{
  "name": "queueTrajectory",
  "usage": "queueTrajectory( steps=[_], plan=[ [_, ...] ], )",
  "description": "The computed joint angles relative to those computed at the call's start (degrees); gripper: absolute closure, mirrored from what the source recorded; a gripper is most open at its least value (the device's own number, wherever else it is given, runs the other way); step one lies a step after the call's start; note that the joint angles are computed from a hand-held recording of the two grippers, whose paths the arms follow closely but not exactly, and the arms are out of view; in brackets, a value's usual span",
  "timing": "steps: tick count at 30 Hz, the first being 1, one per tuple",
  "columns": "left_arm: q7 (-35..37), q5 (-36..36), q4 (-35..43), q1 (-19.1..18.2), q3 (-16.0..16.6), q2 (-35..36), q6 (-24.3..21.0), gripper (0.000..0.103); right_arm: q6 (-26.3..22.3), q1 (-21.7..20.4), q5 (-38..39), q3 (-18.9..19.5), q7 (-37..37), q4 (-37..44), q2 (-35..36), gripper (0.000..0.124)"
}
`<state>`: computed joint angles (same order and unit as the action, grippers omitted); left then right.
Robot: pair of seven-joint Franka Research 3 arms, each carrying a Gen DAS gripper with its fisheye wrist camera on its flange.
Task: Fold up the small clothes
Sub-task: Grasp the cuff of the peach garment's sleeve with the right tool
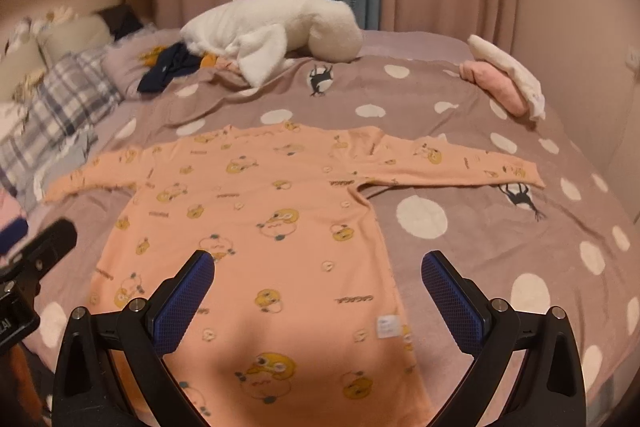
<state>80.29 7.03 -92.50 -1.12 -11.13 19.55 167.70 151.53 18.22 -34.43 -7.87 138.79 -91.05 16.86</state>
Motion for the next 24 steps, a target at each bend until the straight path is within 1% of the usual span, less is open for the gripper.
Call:
queueTrajectory(
  steps=[1,3,4,5,7,9,10,13,14,16,17,19,20,21,23,24],
  plan=[
    [-0.36,0.34,0.41,-0.31,0.29,0.31,-0.29,0.000,1.82,-1.16,1.81,0.22,-0.37,-1.45,-0.82,0.021],
    [-0.85,0.75,1.33,-0.69,0.52,0.98,-0.98,0.000,7.54,-4.14,6.80,0.76,-1.83,-5.52,-2.92,0.021],
    [-0.98,0.86,1.72,-0.80,0.53,1.25,-1.30,0.000,10.99,-6.35,11.38,1.68,-4.34,-7.73,-3.91,0.021],
    [-1.06,1.04,2.30,-0.97,0.56,1.62,-1.77,0.000,12.93,-8.29,16.34,2.81,-7.71,-8.72,-4.28,0.021],
    [-0.88,1.43,3.24,-1.22,0.54,2.37,-2.64,0.000,15.84,-13.43,28.82,5.92,-17.62,-10.42,-5.10,0.021],
    [-1.63,2.71,4.72,-2.28,1.32,3.40,-3.66,0.000,15.76,-17.42,38.09,7.70,-25.73,-9.80,-4.85,0.021],
    [-2.27,3.65,5.60,-2.98,1.92,4.03,-4.17,0.000,15.06,-18.83,41.41,7.72,-28.20,-9.34,-4.61,0.021],
    [-4.06,6.16,7.55,-4.56,3.21,5.68,-5.28,0.000,12.28,-21.46,49.71,6.21,-30.38,-6.78,-2.81,0.021],
    [-4.52,6.84,8.57,-5.00,3.47,6.49,-5.91,0.000,10.46,-23.24,53.87,5.83,-30.89,-4.97,-1.35,0.021],
    [-5.25,7.77,9.94,-5.56,3.69,7.74,-6.62,0.000,7.84,-25.36,59.25,5.66,-32.22,-2.07,0.99,0.021],
    [-5.44,8.20,10.79,-5.84,3.74,8.36,-7.21,0.000,6.59,-27.17,62.91,6.09,-33.35,-0.18,2.73,0.021],
    [-5.25,9.10,12.36,-6.33,3.72,9.63,-8.08,0.000,4.87,-31.18,71.07,8.39,-37.75,3.48,6.21,0.021],
    [-5.08,9.46,12.93,-6.53,3.69,10.12,-8.20,0.000,4.26,-32.83,74.80,9.58,-40.06,5.24,7.85,0.021],
    [-4.88,9.94,13.72,-6.82,3.76,10.82,-8.26,0.000,4.12,-33.46,77.05,9.97,-40.97,6.13,8.81,0.021],
    [-5.34,11.50,15.69,-7.98,4.67,12.59,-8.19,0.000,5.11,-34.48,81.22,10.51,-41.02,9.15,11.97,0.024],
    [-5.83,12.21,16.73,-8.54,5.18,13.51,-8.08,0.000,6.29,-35.01,83.40,11.00,-40.66,10.87,13.77,0.027]
  ],
)
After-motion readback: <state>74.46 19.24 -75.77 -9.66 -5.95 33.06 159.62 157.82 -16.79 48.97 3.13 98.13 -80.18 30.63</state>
